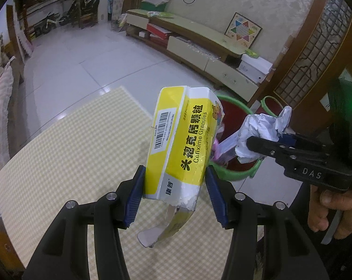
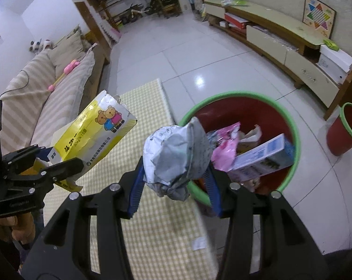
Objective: Collect trash
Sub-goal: 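Carry the yellow medicine box and crumpled paper over the green bin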
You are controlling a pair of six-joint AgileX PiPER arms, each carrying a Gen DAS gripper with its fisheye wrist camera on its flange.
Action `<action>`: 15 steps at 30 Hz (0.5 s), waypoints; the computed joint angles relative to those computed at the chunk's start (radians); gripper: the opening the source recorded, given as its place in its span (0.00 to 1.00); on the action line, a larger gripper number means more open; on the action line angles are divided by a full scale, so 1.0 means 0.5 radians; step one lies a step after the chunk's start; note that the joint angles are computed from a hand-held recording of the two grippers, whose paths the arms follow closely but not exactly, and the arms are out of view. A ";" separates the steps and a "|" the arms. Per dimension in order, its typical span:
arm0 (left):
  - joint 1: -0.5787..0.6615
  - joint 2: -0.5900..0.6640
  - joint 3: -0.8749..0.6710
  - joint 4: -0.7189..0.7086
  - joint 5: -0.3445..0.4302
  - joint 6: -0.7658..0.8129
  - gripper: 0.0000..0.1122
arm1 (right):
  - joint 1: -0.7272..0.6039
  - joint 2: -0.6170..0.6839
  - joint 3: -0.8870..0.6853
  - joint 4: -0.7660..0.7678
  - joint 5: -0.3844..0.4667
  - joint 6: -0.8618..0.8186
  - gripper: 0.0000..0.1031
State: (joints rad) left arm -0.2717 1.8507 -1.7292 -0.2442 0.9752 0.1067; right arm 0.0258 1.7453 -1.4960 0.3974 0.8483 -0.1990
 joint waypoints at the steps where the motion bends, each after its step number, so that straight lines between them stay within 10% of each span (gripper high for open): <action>1: -0.019 0.031 -0.050 0.002 0.012 -0.026 0.44 | -0.029 0.016 -0.030 0.000 0.010 -0.011 0.45; 15: -0.185 0.453 -0.648 0.022 0.183 -0.299 0.44 | -0.272 0.353 -0.582 -0.031 0.234 -0.139 0.45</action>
State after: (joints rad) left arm -0.3641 2.0771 -2.0534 -0.2334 1.0668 -0.0429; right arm -0.1102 1.9216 -1.7872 0.3817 0.9654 -0.2686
